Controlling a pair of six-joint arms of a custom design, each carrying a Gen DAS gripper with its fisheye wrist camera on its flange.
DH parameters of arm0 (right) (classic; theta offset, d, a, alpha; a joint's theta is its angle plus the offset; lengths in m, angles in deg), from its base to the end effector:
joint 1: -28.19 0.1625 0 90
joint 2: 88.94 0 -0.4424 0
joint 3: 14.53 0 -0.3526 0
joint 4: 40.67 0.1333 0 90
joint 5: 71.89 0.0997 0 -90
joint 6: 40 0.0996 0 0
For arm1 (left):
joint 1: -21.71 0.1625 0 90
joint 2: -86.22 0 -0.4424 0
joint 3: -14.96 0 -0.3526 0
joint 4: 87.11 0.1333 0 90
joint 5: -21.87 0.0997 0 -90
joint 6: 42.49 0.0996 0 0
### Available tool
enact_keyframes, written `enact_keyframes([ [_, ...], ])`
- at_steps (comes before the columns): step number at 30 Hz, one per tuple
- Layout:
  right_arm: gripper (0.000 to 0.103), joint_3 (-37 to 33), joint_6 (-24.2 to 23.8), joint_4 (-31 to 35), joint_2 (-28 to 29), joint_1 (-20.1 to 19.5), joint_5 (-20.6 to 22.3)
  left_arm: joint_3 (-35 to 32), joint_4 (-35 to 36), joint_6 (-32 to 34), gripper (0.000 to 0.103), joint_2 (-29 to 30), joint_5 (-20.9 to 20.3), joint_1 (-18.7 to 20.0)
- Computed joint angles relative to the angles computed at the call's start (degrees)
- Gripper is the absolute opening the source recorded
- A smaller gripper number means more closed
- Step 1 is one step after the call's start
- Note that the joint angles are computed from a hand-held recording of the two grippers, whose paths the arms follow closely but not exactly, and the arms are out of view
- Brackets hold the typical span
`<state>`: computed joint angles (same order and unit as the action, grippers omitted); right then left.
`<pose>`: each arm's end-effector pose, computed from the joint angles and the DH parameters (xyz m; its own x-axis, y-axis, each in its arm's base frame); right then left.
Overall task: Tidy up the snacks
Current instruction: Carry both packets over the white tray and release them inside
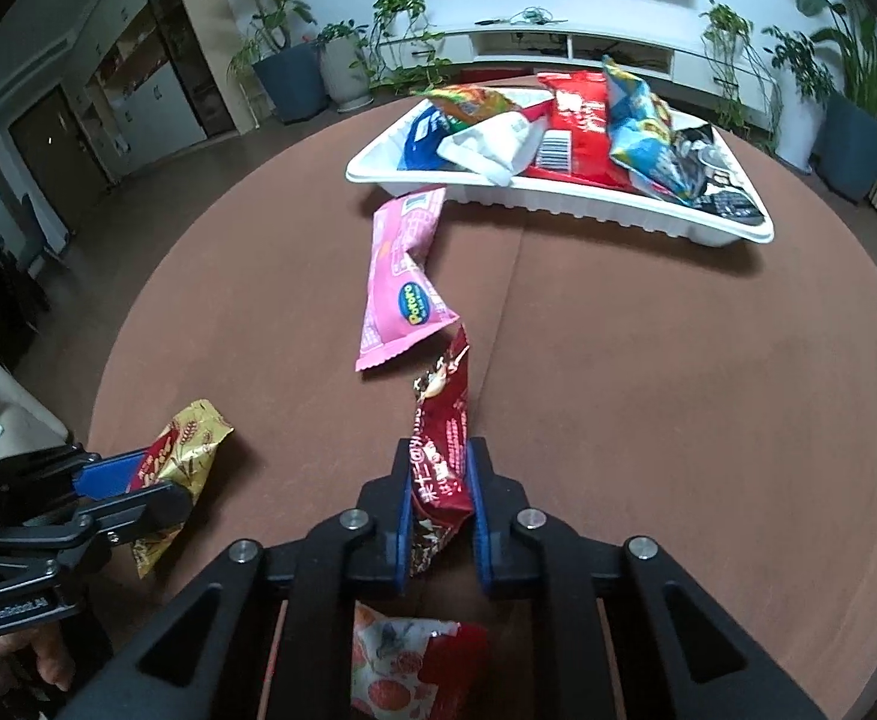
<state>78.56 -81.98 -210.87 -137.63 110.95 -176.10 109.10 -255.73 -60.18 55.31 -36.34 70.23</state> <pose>0.0221 -0.6896 0.2281 -0.7698 -0.3415 0.5393 -0.5551 0.7751 -0.3017 -0.2960 -0.6152 0.0198 -0.8890 0.2171 -0.4033 0.3868 0.8274 -0.4072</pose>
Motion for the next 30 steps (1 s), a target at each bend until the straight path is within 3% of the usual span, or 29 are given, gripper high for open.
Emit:
enact_keyframes([
  [10, 0.017, 1.3, 5.15, 0.7, -4.51, -2.27, 5.92, -1.03, -0.74, 0.86, 0.029, -0.68, -1.38, 0.2],
  [18, 0.017, -4.11, 8.32, 2.25, -5.64, -3.41, 6.94, -9.27, 1.17, 5.45, 0.029, 0.06, -0.8, 0.66],
  [23, 0.017, -10.73, 8.38, 4.23, -4.71, -1.34, 7.96, -20.35, 5.15, 10.52, 0.029, 2.42, 0.31, 1.43],
  [30, 0.017, -25.86, 7.49, 10.95, 2.41, 4.02, 8.67, -48.4, 19.63, 16.38, 0.029, 13.07, 0.55, 2.8],
])
